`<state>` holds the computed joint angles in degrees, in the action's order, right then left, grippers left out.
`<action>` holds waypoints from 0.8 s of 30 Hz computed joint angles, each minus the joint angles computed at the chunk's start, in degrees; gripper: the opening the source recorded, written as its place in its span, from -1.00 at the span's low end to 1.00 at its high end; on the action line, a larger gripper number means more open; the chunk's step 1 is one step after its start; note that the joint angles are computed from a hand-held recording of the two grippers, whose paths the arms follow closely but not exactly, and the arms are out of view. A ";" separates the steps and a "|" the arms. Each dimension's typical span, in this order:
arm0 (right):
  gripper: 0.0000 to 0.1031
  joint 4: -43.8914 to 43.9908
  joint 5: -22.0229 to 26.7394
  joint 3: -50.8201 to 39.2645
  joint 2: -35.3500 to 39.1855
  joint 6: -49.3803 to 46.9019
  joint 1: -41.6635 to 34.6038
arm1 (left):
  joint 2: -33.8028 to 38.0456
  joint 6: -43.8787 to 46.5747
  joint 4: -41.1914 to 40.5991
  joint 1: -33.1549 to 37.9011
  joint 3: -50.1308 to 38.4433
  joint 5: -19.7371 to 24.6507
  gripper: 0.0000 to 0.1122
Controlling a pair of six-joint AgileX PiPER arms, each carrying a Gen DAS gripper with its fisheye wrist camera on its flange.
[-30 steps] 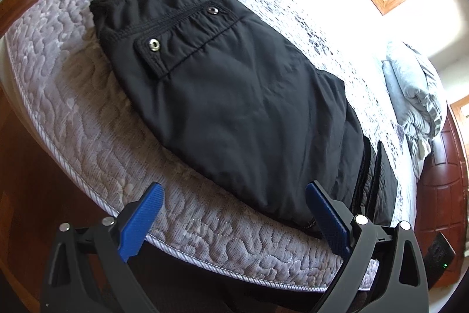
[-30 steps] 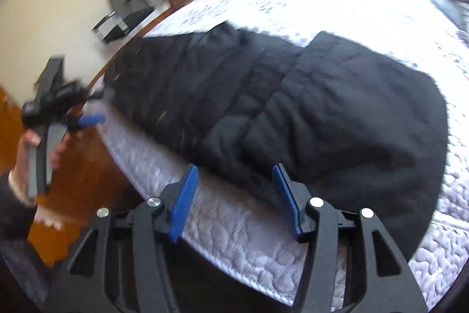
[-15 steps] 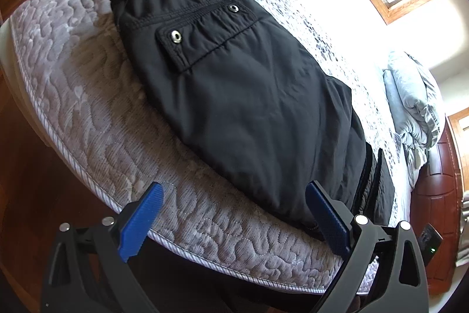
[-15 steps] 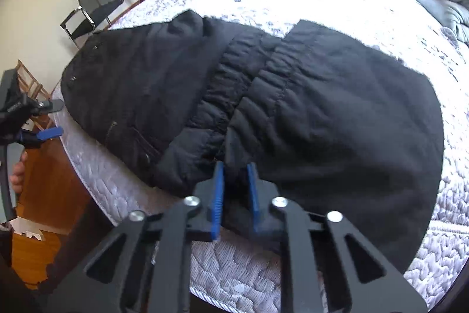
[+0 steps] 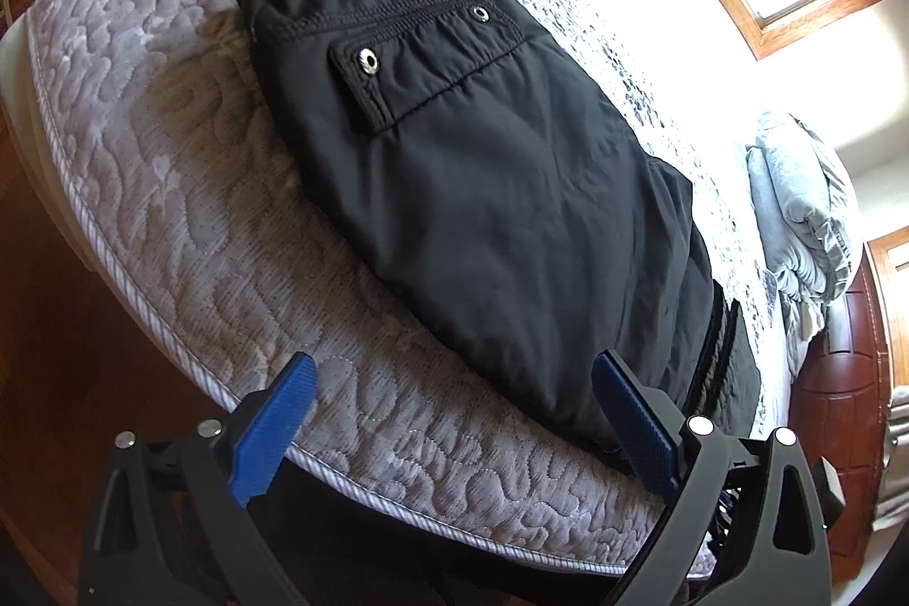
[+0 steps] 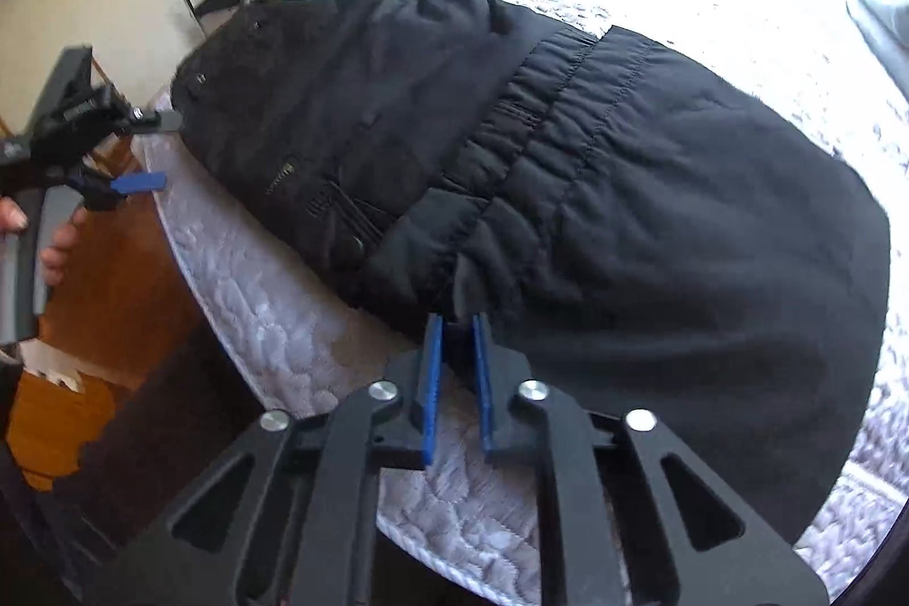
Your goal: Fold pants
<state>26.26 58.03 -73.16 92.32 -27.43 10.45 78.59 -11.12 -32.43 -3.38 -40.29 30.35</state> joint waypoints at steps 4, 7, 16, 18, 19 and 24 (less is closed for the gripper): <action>-0.20 5.15 3.00 0.03 -2.47 -2.42 -4.42 | 0.56 -0.74 1.74 2.10 -0.73 0.80 0.75; -0.17 10.86 6.12 -0.06 -4.69 -4.06 -10.59 | 0.27 0.65 0.53 4.88 -0.55 0.60 0.75; 0.01 14.46 8.56 1.83 -7.23 -3.49 -32.29 | 4.22 21.72 -16.22 17.10 -1.14 2.40 0.75; 0.01 14.78 8.50 2.86 -7.07 -3.37 -35.62 | 6.80 26.58 -20.78 19.78 -2.05 3.63 0.75; 0.01 14.70 8.04 3.43 -6.98 -3.32 -36.46 | 7.98 30.55 -24.43 21.32 -2.14 4.39 0.75; 0.01 14.13 7.48 5.56 -6.84 -4.13 -40.52 | 14.27 39.97 -34.60 25.54 -4.26 6.32 0.74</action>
